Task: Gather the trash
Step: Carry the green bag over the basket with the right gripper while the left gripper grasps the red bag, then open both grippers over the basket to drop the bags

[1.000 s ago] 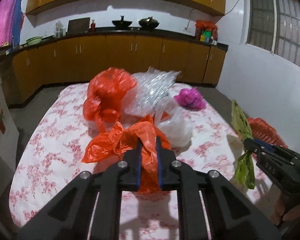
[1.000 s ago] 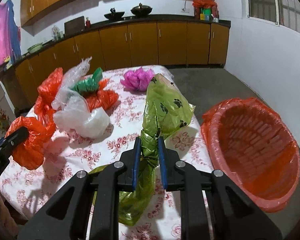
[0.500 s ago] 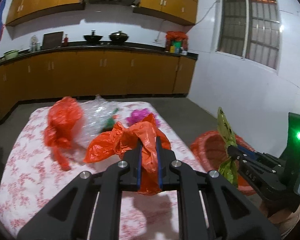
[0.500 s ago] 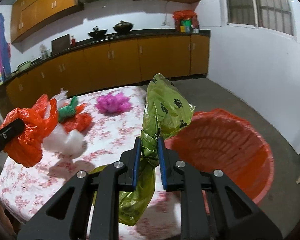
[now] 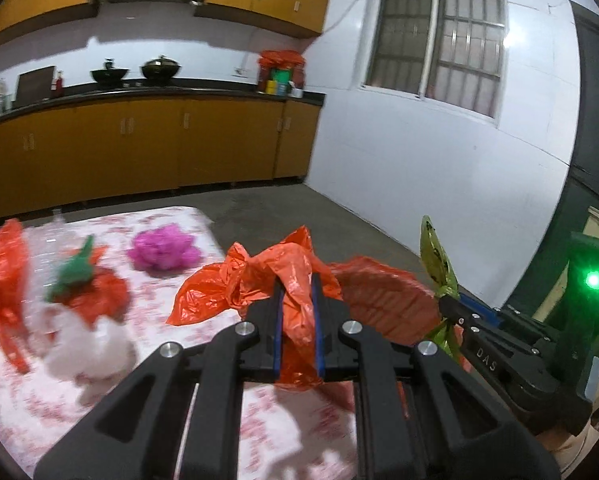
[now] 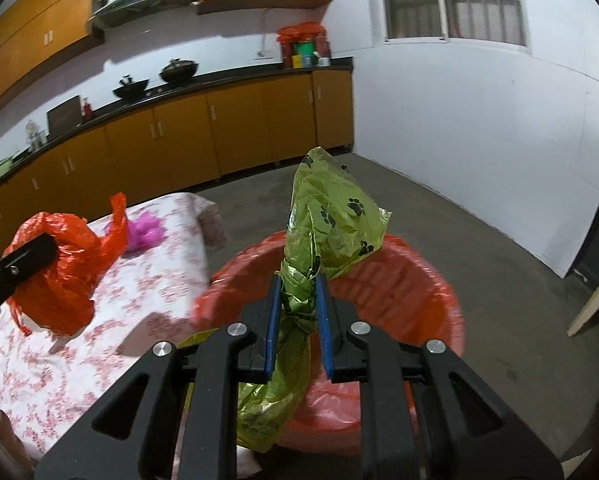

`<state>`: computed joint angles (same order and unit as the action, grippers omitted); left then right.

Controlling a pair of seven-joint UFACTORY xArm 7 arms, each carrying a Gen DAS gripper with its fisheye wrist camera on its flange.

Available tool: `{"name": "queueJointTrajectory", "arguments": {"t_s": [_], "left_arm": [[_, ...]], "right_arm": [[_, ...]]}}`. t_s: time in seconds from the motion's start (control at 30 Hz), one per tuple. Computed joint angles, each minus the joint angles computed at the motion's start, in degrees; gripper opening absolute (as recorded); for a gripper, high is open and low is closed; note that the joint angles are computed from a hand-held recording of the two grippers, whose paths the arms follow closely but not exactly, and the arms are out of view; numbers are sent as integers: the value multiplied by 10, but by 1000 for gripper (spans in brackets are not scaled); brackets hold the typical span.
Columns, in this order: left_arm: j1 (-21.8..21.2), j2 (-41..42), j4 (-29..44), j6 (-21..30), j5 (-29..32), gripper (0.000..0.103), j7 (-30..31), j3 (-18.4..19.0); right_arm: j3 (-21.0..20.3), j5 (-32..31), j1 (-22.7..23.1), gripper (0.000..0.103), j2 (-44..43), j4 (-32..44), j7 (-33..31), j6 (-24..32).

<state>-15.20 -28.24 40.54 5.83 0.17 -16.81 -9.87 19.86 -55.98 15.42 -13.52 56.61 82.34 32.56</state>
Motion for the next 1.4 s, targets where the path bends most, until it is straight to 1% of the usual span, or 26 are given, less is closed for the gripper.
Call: {"name": "queueJointTrajectory", "arguments": {"t_s": [0.13, 0.27, 0.3, 0.53, 0.63, 0.73, 0.77, 0.8, 0.83, 0.9, 0.97, 1.0, 1.03, 1.1, 1.13, 1.17, 1.2, 1.23, 1.27, 1.4], "left_arm": [[-28, 58, 33, -14, -7, 13, 16, 7], [-56, 110, 63, -22, -19, 13, 40, 16], [-54, 121, 71, -23, -17, 13, 40, 10], [-85, 173, 105, -23, -46, 14, 81, 20], [-81, 191, 117, -19, -51, 15, 88, 15], [-91, 202, 124, -14, -79, 15, 110, 22], [-90, 205, 126, -13, -83, 17, 112, 21], [-88, 208, 127, -12, -83, 19, 113, 18], [-83, 210, 130, -10, -79, 21, 110, 14], [-70, 210, 127, -12, -66, 28, 94, 6], [-59, 209, 124, -13, -50, 33, 76, 0], [-49, 206, 121, -13, -37, 36, 60, -5], [-40, 203, 118, -12, -23, 37, 44, -9], [-23, 195, 110, -14, 0, 44, 18, -14], [-9, 190, 106, -13, 20, 46, -3, -22], [4, 185, 102, -14, 40, 50, -24, -29], [18, 179, 97, -14, 58, 54, -43, -36], [29, 172, 92, -14, 75, 55, -61, -42], [45, 162, 84, -14, 94, 58, -81, -50], [80, 126, 61, -7, 134, 67, -129, -64]], "right_arm": [[-12, 3, -11, 18, -9, -17, -1, -17], [-13, 0, -23, 18, -8, -21, 2, -31], [-11, -2, -25, 18, -6, -19, 4, -31], [-17, -4, -38, 18, -8, -30, 18, -50], [-20, -2, -44, 18, -7, -32, 19, -58], [-26, 3, -51, 18, -9, -40, 13, -75], [-25, 5, -53, 18, -9, -42, 14, -79], [-25, 4, -56, 18, -9, -44, 16, -86], [-27, 9, -57, 22, -8, -42, 10, -90], [-27, 12, -62, 27, -8, -44, 6, -94], [-26, 18, -65, 28, -7, -45, 4, -97], [-27, 21, -65, 32, -7, -46, 2, -99], [-24, 20, -68, 38, -9, -47, 6, -98], [-22, 16, -72, 43, -12, -48, 7, -98], [-19, 13, -74, 43, -15, -49, 10, -95], [-16, 10, -75, 44, -16, -49, 11, -91], [-13, 8, -75, 47, -18, -49, 11, -86], [-12, 5, -75, 50, -19, -49, 12, -83], [-6, -3, -77, 51, -21, -48, 17, -75], [3, -22, -71, 53, -18, -39, 25, -57]]}}
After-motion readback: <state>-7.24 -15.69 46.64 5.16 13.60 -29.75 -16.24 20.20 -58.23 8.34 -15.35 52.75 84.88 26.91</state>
